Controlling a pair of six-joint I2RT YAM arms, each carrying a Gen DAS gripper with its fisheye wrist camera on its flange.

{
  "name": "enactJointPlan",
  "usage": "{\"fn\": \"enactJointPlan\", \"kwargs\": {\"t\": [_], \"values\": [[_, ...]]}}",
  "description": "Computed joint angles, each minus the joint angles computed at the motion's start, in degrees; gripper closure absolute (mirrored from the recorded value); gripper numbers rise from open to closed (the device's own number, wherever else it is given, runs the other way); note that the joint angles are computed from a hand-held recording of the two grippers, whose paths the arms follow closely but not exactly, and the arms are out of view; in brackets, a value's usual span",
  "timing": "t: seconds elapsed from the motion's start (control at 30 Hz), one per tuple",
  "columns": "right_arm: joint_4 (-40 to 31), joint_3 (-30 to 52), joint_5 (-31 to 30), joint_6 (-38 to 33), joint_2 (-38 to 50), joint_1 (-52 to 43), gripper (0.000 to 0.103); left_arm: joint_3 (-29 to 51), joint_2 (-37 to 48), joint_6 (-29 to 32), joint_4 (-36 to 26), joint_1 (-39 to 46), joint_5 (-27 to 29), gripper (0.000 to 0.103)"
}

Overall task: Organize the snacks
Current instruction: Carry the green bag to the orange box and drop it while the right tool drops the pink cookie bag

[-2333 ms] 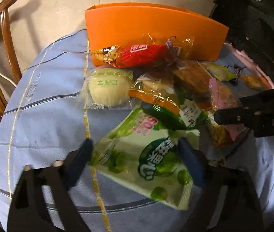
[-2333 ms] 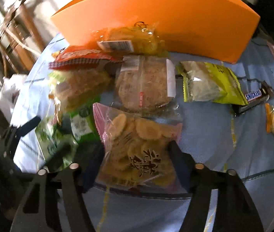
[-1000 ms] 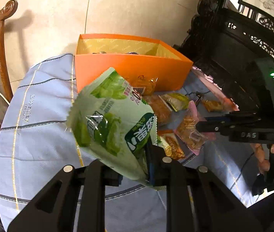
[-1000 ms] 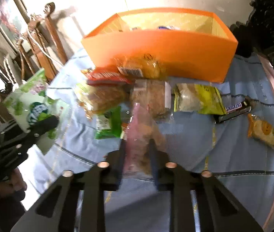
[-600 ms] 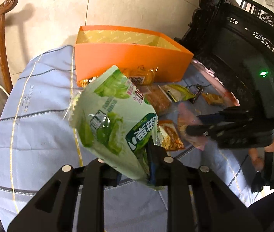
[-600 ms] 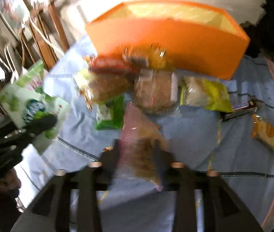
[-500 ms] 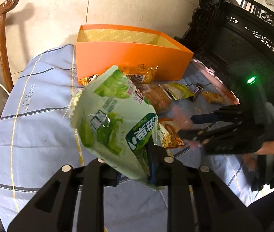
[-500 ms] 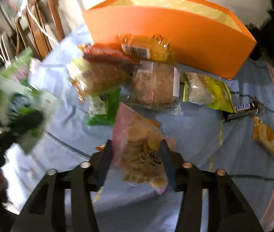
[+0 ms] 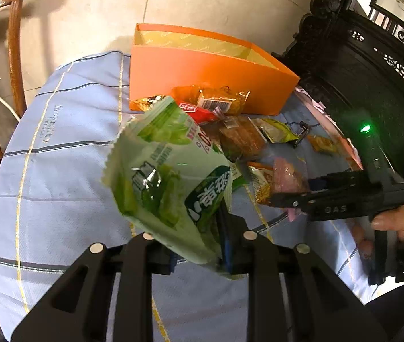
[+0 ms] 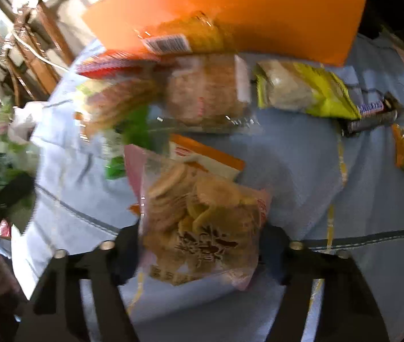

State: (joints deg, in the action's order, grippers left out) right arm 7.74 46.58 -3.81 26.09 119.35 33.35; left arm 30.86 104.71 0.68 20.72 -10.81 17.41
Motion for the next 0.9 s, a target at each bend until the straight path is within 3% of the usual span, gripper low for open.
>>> {"fn": "enactJointPlan", "kwargs": {"t": [0.2,0.5,0.77,0.9], "values": [[4.8,-8.5,-3.0,1.4,-11.2,0.6,0.038,1.1,0.1,0.5,-0.7,0.0,0.6,0.080],[-2.2,-11.9,0.6,-1.0,-27.8,-1.5,0.038,1.8,-4.7,-0.1,-2.2,-0.6,2.1,0.080],[-11.6,-4.6,4.9,-5.4,-35.2,-6.3,0.037,9.8,-10.0,-0.2,-8.6,-1.6,2.9,0.080],[-16.4,4.3,5.2,-8.7,-33.5,-10.0,0.037,20.5,-7.6,1.5,-13.4,-3.3,0.6,0.080]]}}
